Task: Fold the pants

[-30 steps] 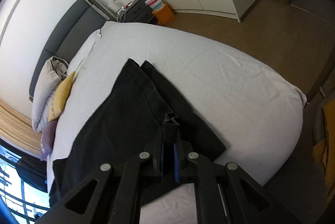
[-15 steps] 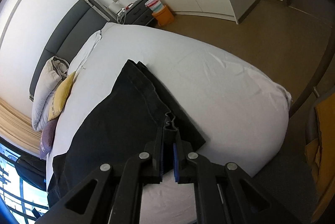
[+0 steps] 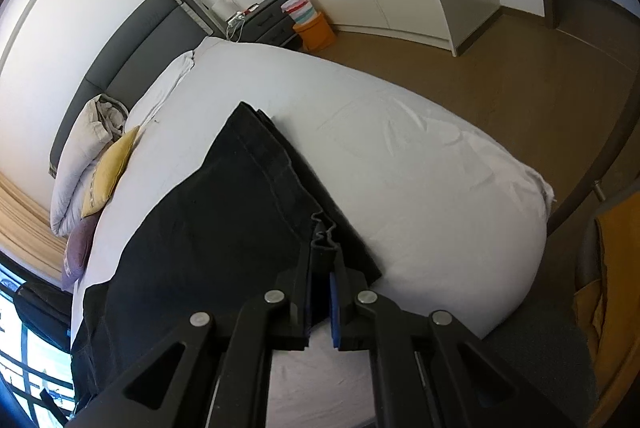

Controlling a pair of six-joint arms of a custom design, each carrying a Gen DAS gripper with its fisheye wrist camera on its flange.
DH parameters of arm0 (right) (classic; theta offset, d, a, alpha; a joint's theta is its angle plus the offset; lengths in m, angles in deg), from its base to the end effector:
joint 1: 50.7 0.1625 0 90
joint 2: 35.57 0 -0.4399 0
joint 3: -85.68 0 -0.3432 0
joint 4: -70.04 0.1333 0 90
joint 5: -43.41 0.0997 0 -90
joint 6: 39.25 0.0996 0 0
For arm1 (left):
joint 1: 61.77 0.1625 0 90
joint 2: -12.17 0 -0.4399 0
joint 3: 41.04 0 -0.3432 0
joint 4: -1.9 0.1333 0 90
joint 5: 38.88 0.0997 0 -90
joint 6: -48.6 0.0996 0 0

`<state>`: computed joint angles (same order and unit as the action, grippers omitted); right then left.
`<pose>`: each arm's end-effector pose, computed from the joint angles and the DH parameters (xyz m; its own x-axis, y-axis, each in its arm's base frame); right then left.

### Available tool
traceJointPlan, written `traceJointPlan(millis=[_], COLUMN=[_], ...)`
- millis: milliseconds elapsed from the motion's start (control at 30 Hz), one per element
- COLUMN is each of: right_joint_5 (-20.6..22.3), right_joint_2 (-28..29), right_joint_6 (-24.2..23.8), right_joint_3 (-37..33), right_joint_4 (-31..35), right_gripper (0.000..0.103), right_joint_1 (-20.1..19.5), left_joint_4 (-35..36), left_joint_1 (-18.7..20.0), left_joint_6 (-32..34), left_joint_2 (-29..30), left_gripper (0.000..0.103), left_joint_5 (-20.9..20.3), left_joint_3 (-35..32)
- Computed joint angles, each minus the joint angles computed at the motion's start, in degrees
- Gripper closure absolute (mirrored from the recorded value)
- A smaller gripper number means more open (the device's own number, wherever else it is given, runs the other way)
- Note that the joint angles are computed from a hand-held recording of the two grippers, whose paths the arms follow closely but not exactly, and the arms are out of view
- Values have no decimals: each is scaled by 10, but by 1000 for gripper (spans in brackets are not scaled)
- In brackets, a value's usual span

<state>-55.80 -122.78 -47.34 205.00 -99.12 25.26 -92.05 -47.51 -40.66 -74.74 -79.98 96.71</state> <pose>0.0042 -0.4670 0.4254 -0.9432 0.2566 0.2110 0.0329 0.7041 -0.7093 -0.2014 -0.2662 0.2181 -0.6575 -0.1583 -0.7366 0.3798 0.7747 -0.5055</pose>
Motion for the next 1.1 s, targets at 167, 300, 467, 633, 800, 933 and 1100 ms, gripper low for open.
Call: traceJointPlan(millis=[167,300,467,633,800,933,1100], right_joint_5=[-2,-2,-17,-35,-42,-39,-23], right_joint_2=[0,4,7,12,13,12,1], right_joint_6=[-1,-10,-19,-17,-19,-20,-17], right_joint_3=[-7,-3,-8,-12,-13,-15,-40], right_joint_4=[10,4,7,8,6,13,79], right_gripper=[97,97,97,97,97,97,85], right_joint_1=[1,-1,7,15,17,16,15], left_joint_4=[17,67,190,294,247,138,314], left_joint_1=[-17,-49,-117,-90,49,141,65], left_joint_6=[-2,-54,-172,-200,-70,-21,-118], left_joint_2=[-14,-28,-55,-91,-74,-110,-134], left_gripper=[1,1,1,1,1,1,1], left_joint_5=[-9,-7,6,67,64,5,42], left_joint_3=[6,6,-10,-69,-118,-84,-134])
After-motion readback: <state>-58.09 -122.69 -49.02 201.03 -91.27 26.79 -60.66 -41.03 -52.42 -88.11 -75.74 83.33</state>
